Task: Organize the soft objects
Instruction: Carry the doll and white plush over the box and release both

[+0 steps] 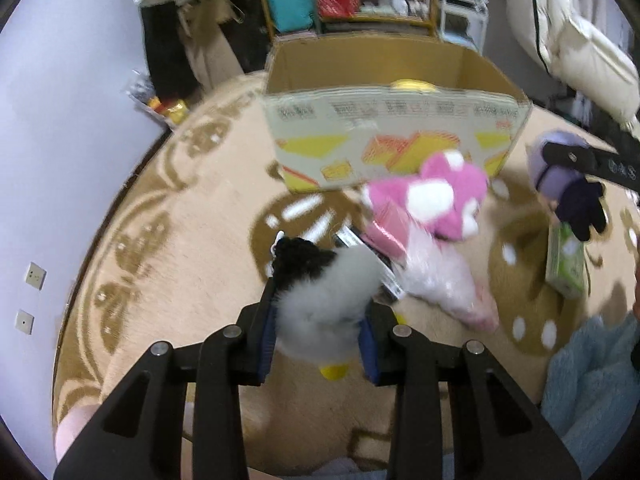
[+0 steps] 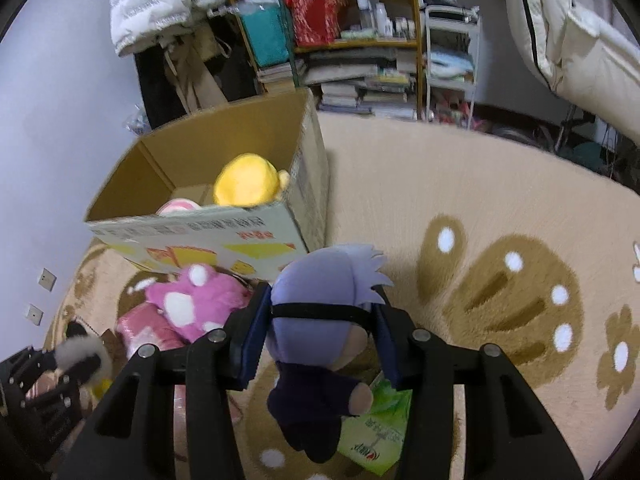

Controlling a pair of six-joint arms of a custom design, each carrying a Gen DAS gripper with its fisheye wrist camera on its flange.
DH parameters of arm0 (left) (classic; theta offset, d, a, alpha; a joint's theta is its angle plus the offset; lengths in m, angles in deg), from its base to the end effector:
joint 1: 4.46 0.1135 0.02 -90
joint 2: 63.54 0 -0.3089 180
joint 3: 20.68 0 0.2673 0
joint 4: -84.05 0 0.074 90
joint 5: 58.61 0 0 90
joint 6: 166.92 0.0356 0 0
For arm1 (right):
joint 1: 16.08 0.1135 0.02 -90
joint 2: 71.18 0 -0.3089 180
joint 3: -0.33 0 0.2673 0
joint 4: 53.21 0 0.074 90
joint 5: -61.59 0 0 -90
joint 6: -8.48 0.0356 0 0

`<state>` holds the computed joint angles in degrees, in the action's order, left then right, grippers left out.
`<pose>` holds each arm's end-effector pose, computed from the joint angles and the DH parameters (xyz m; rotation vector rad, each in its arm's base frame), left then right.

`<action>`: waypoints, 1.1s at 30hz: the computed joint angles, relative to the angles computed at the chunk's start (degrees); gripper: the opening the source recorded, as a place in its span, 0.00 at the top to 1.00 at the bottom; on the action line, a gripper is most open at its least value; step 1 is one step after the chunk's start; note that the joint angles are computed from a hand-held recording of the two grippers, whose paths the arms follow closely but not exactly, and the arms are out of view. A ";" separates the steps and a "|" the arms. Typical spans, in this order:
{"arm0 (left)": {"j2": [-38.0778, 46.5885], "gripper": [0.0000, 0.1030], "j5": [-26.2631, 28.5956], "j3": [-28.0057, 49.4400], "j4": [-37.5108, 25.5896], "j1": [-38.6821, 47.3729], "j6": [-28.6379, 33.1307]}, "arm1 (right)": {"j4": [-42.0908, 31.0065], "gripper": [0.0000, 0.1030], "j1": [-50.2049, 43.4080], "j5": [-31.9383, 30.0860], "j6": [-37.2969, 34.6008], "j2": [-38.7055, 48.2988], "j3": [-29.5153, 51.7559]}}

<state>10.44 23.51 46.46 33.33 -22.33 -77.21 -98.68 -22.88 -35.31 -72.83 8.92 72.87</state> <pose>0.2478 -0.0748 0.2864 0.3407 2.5390 0.0566 0.2960 -0.0310 0.2953 0.2863 2.4778 0.1641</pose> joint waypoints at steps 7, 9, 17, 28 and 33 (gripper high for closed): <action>1.31 0.68 1.74 1.82 4.71 5.65 3.07 | 0.44 0.51 2.38 0.84 -0.22 -5.85 0.09; 1.54 0.68 2.00 2.73 5.33 6.38 3.44 | 0.78 0.51 3.09 0.99 -0.19 -6.74 0.49; 4.24 0.68 3.59 8.58 6.53 7.99 3.26 | 2.33 0.51 5.81 2.22 -1.02 -6.13 3.87; 10.53 0.68 2.63 17.95 9.05 7.83 2.58 | 4.83 0.51 7.73 4.26 -2.68 -1.57 9.34; 13.97 0.68 3.28 22.32 9.70 7.86 2.47 | 6.01 0.51 8.32 5.76 -3.76 0.78 12.22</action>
<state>24.41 26.78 68.78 43.03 -14.48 -74.74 -92.68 -14.56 -29.55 -76.58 9.70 85.09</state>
